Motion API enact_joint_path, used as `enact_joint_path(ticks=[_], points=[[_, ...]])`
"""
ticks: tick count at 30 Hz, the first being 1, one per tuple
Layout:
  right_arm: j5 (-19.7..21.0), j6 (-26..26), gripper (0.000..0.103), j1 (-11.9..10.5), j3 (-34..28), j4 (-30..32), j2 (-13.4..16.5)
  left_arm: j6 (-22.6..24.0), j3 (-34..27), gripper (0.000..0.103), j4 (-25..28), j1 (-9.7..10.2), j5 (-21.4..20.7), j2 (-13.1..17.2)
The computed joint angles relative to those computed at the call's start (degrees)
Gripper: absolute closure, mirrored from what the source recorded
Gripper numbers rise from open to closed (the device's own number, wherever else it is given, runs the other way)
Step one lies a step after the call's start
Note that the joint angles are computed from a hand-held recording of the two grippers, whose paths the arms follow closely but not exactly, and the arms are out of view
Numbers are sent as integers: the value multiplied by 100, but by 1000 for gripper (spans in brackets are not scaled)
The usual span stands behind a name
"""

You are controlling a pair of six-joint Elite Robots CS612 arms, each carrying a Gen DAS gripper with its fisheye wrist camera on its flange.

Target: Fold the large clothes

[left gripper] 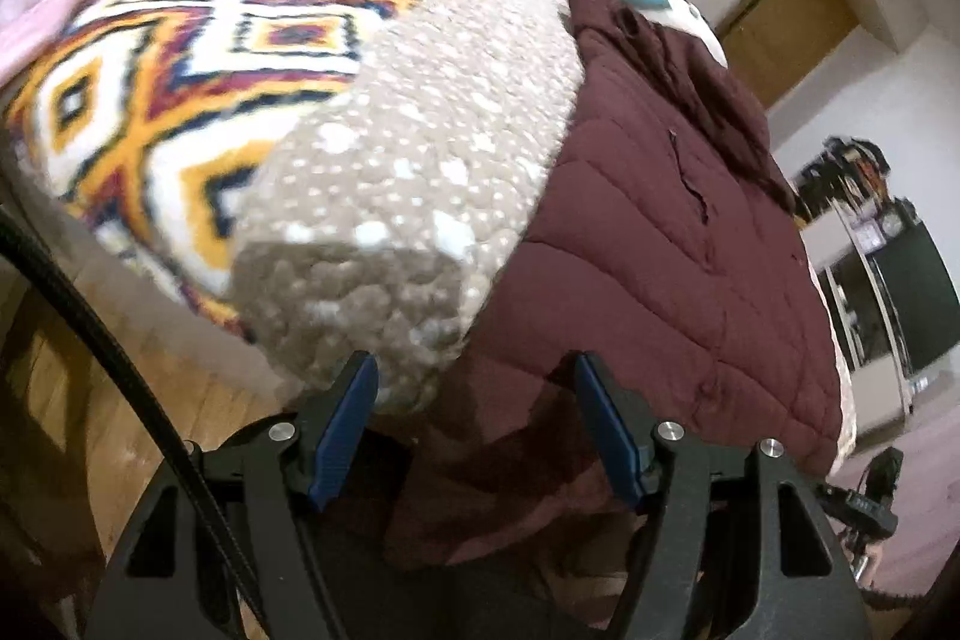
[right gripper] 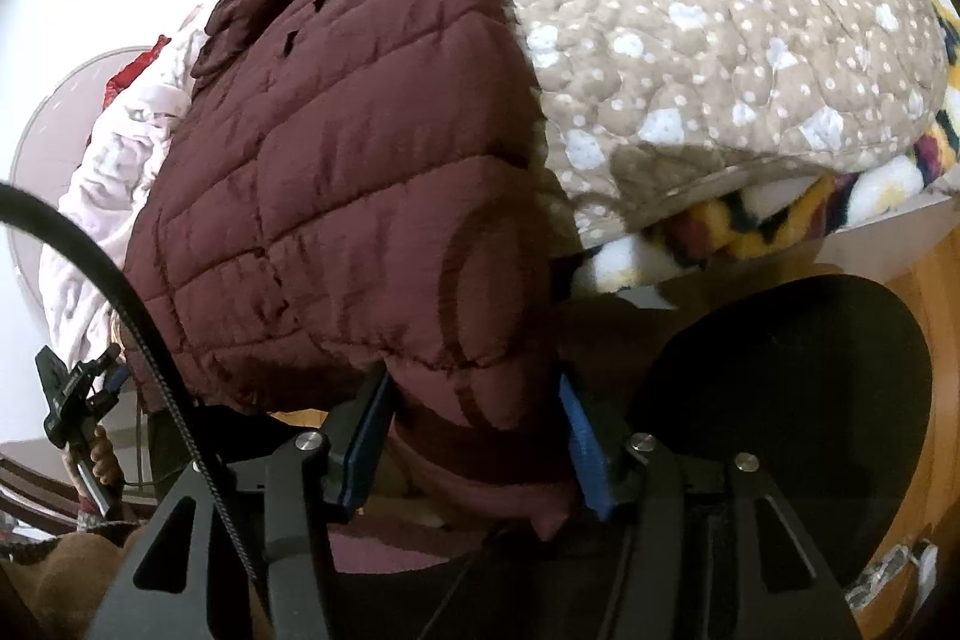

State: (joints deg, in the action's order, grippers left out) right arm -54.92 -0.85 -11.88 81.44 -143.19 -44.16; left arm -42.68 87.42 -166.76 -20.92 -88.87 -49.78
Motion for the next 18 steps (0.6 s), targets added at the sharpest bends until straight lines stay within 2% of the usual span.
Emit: enact_joint_path(ticks=[4,12,14,16,18], points=[[-32,0,42,9,-8,6,8,121,-230,36,46,65,-600,185],[-102,-76,42,37,27,-30,-27,22,-33,36,-34,-69,-478,103],[-178,-125,42,66,33,-46,-41,40,-49,44,122,-133,-271,73],[-274,-196,44,102,40,-46,-59,76,-59,72,398,-187,-74,18],[-370,-340,59,130,32,48,-96,92,-23,85,544,-227,77,-69]])
